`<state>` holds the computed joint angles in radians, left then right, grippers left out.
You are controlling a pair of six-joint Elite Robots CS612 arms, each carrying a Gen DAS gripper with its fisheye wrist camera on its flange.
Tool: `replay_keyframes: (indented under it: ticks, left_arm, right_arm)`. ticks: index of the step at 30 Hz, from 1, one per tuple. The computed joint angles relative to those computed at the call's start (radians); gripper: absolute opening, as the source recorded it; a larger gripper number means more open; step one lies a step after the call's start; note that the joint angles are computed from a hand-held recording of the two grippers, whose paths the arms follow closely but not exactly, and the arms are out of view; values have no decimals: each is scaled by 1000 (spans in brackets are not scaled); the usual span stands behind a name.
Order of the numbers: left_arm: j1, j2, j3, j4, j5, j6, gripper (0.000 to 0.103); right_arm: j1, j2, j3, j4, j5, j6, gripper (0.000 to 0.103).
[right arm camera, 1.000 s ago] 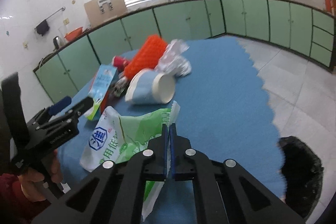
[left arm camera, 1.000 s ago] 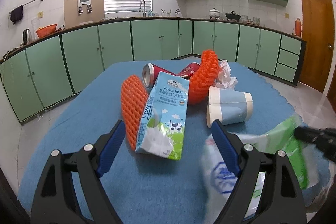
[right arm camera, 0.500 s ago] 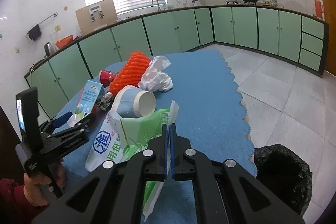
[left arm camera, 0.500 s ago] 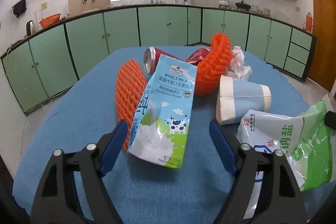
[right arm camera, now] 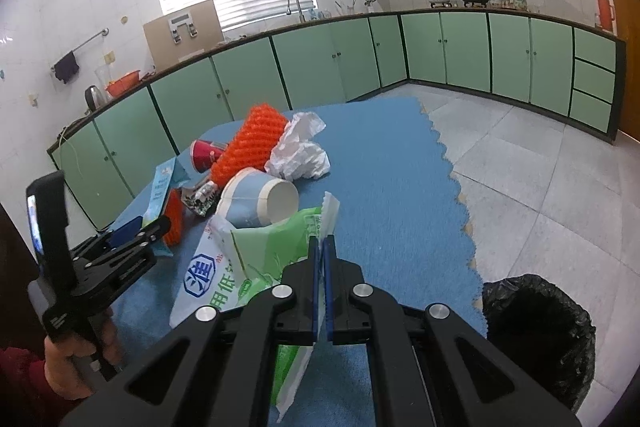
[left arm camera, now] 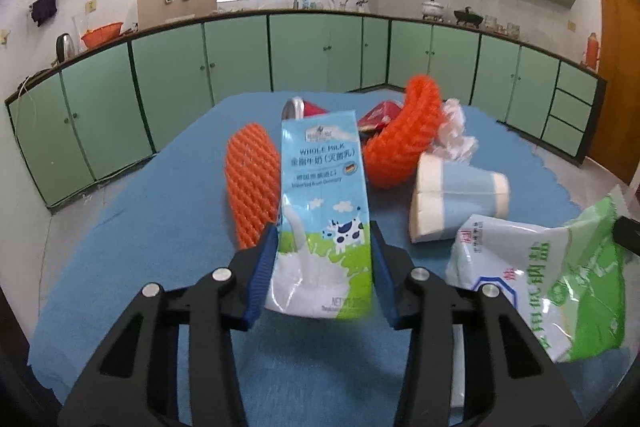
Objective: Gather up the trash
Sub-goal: 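Grasp the salt bag with the right tool while the left tool grasps the milk carton, then carry the milk carton and salt bag to the black bin and release both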
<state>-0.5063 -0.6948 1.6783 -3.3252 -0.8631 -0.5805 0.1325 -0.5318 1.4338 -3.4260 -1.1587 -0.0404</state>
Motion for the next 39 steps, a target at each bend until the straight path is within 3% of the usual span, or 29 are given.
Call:
replay_keyframes:
  ticks: [2,3,4,7,11,13,17,18,20,25,26,28,31,39]
  left_arm:
    - [-6,-7,5,-17,-2,19,36]
    - [-8,-12,7,-19,-10,31,8]
    - [-9,-13,6,-20,-16,38,6]
    - [-7,-19,2,-20,-62,53,5]
    - [-14,-16,-3,20,-30,43,12]
    - [-16,-13,-4,40,-19,36,51]
    - [-12,2,-21,69,-17,47,56]
    - [-10,5,-27,75,-22,48,54]
    - [-4,10,-41,93,-36,45,42]
    - [-6,18,-53,92,-23,44,35]
    - [-4,17,-48,69,-46,50,17]
    - [-9,15,-46,55,-28,63,9]
    - [-4,7,-33,25,-55,50,2]
    - [-7,-17,2,-34,-100,46,1]
  right_arm:
    - [-1,-6,5,-12,-5,6,3]
    - [-1,-8,7,-15,-7,8,3]
    - [-3,-12,10,-21,-8,9,3]
    - [-6,-20,17,-33,-7,14,3]
    - [-7,-22,22,-27,-15,11,3]
    - [-7,-22,24,-21,-16,9,3]
    - [-7,-19,21,-12,-14,7,3]
    - [-8,-19,20,-9,-14,7,3]
    - [-9,-18,19,-5,-14,8,3]
    - [-11,-17,17,4,-14,12,3]
    - [-12,-17,17,4,-12,14,3]
    - [-13,-18,19,-2,-7,18,3]
    - [-13,-20,23,-12,-1,19,3]
    - [-16,-28,33,-39,3,27,3]
